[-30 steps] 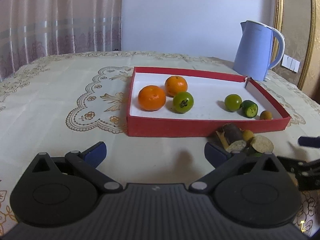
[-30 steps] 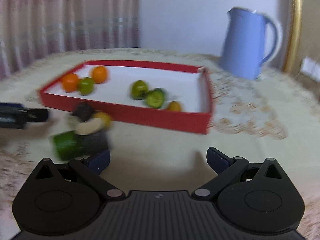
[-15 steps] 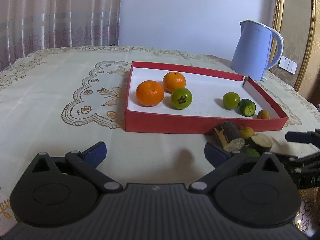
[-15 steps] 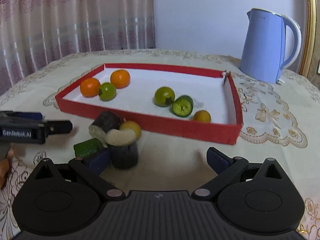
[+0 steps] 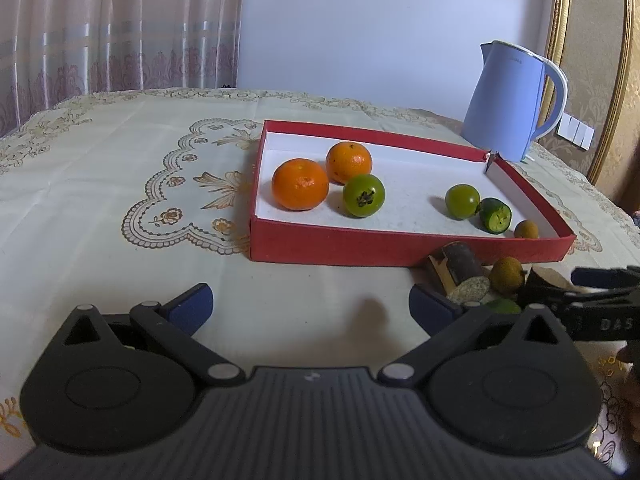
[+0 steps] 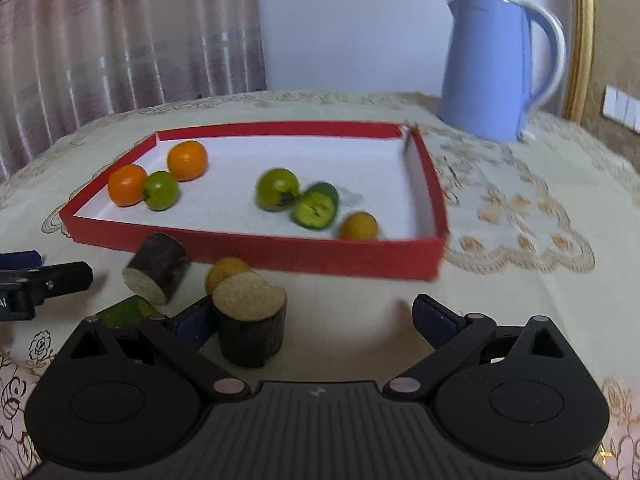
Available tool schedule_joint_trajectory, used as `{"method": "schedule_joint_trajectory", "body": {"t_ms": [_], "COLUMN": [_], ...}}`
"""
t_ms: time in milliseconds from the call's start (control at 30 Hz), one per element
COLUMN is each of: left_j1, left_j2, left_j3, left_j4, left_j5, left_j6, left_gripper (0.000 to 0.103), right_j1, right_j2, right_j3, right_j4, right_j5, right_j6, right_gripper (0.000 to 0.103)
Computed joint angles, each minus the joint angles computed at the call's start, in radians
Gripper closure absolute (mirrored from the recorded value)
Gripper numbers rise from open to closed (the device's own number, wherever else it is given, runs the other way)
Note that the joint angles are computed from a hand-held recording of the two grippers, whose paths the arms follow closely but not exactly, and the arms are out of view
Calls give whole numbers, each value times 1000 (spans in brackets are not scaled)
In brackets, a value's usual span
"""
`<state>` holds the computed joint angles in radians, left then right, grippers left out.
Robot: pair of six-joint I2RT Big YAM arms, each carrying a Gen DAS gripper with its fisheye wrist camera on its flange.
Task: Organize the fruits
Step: 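Grasp the dark eggplant chunk beside the tray with the right gripper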
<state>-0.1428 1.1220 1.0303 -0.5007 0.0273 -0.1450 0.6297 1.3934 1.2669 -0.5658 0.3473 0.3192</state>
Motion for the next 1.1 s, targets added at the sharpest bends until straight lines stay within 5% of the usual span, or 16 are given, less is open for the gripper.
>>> {"method": "schedule_joint_trajectory", "body": {"t_ms": [233, 400, 533, 633, 700, 833, 900, 1100], "left_j1": [1, -1, -3, -3, -3, -3, -4, -13], "left_j2": [1, 2, 5, 6, 6, 6, 5, -10], "left_j3": [-1, 2, 5, 7, 7, 7, 7, -6], "left_j4": [4, -3, -6, -11, -11, -11, -13, 0], "left_j5": [6, 1, -2, -3, -3, -3, -5, -14], "left_j6": [2, 3, 1, 2, 2, 2, 2, 11], "left_gripper": [0, 0, 0, 0, 0, 0, 0, 0], "right_j1": [2, 31, 29, 17, 11, 3, 4, -6], "right_j2": [-3, 1, 0, -11, -17, -23, -27, -45], "right_j3": [-6, -18, -17, -29, -38, -45, -48, -67], "right_j4": [-15, 40, 36, 52, 71, 85, 89, 99], "right_j5": [25, 104, 99, 41, 8, -46, -53, -45], "right_j6": [-50, -174, -163, -149, -151, -153, -149, -90], "right_gripper": [1, 1, 2, 16, 35, 48, 62, 69]}}
